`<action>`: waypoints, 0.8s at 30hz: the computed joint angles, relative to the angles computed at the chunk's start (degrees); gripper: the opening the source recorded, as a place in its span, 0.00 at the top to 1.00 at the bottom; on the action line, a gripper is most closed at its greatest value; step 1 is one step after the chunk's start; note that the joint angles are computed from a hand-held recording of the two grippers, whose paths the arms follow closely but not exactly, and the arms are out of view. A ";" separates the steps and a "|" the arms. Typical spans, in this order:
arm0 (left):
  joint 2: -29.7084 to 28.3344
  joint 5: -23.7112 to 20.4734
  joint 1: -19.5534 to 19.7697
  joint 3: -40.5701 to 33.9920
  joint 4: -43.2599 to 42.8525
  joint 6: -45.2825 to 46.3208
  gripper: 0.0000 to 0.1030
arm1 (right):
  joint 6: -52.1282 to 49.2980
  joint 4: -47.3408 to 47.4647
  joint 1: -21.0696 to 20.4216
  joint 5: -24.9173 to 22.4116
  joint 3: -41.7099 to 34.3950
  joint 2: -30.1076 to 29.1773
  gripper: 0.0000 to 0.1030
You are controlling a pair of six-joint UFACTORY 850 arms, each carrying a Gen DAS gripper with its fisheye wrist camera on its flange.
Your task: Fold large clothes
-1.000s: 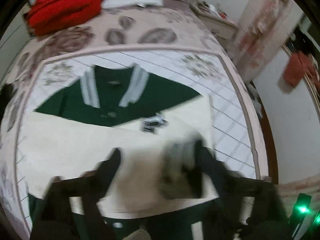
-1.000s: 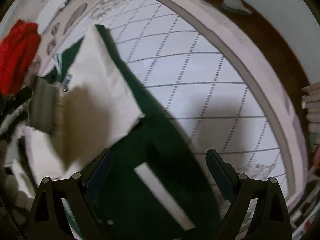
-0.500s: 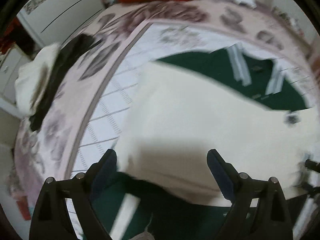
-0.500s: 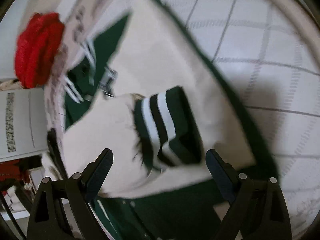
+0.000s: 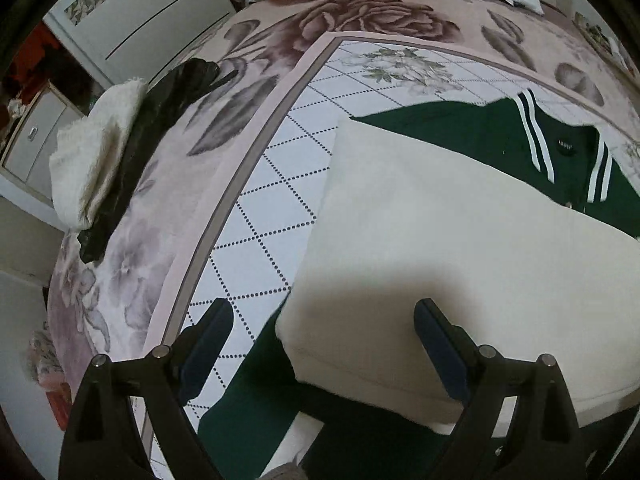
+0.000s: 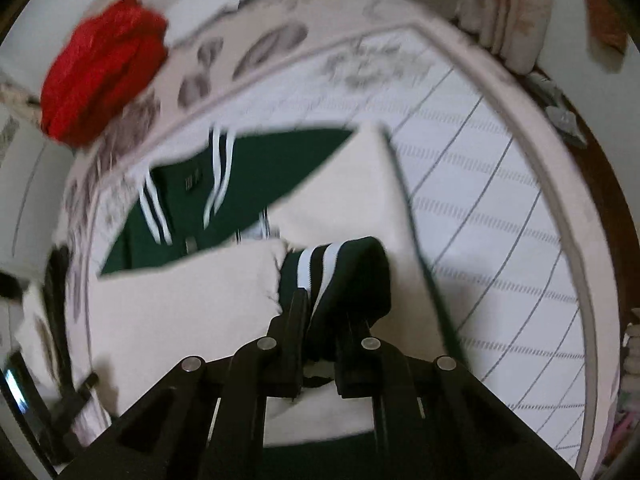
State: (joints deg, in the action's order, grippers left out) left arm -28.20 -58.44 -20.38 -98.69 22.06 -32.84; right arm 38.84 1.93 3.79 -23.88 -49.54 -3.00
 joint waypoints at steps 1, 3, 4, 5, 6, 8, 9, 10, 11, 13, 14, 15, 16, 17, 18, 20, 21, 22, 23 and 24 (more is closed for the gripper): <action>-0.33 0.06 0.26 -0.54 -0.74 -0.12 0.10 | 1.99 -2.46 -0.42 -0.17 -0.56 -0.37 0.90; -1.59 -0.36 0.61 -1.79 -1.46 -0.07 0.10 | 3.12 -4.15 -1.37 -1.37 -1.53 -2.11 0.90; -2.16 -0.34 0.78 -2.01 -2.01 0.21 0.10 | 2.91 -3.84 -1.77 -1.95 -2.08 -3.55 0.90; -2.81 -0.44 0.83 -2.06 -1.95 0.10 0.09 | 1.02 -2.31 -2.46 -2.65 -2.36 -5.15 0.90; -3.34 -0.59 0.71 -1.84 -1.28 0.02 0.09 | -1.06 -0.40 -2.91 -3.33 -2.53 -6.82 0.90; -4.91 -1.73 0.52 -1.41 -0.68 1.16 0.08 | -9.38 6.66 -4.13 -6.30 -3.44 -10.37 0.88; -5.30 -1.82 0.61 -0.97 -0.91 1.64 0.07 | -12.40 10.33 -4.67 -7.15 -3.35 -11.44 0.83; -5.19 -1.11 0.68 -0.29 -0.55 1.48 0.02 | -15.61 14.07 -5.32 -7.53 -2.98 -11.77 0.80; -5.11 -1.04 0.72 -0.13 -0.01 1.20 0.00 | -18.16 16.95 -5.90 -8.00 -2.69 -11.69 0.76; -4.93 -1.77 1.02 -0.95 -1.01 1.72 0.00 | -20.15 19.33 -6.91 -9.95 -2.43 -10.60 0.58; -4.36 -1.83 0.98 -0.86 -1.08 1.67 0.00 | -20.59 20.01 -7.43 -10.83 -2.02 -9.54 0.40; -3.57 -1.86 0.83 -0.41 -1.18 1.70 0.00 | -21.11 21.05 -7.79 -11.23 -1.07 -8.00 0.31; -2.10 -2.05 0.38 0.71 -1.15 1.69 0.00 | -22.04 22.50 -8.38 -11.61 0.52 -5.67 0.30; -1.02 -2.09 -0.01 1.66 -0.98 1.67 0.00 | -22.21 22.98 -8.49 -11.85 1.84 -3.96 0.30; 0.66 -1.98 -0.62 3.28 -0.89 1.73 0.00 | -22.01 22.84 -8.69 -12.47 3.34 -2.06 0.30; 4.63 -1.93 -2.20 7.34 -1.08 2.20 0.00 | -20.33 21.39 -8.91 -14.48 6.99 2.01 0.30; 6.43 -2.00 -3.06 9.29 -1.10 2.57 0.00 | -18.87 20.17 -8.80 -15.40 8.84 3.80 0.30; 8.74 -2.32 -4.35 12.03 -1.59 3.33 0.00 | -16.98 18.55 -8.60 -16.53 11.13 5.71 0.30; 9.85 -2.66 -5.06 13.50 -2.28 4.06 0.00 | -16.04 17.74 -8.43 -17.09 13.30 7.05 0.30; 11.47 -3.19 -6.29 15.85 -3.27 5.01 0.00 | -15.41 17.48 -8.20 -17.95 15.46 8.24 0.30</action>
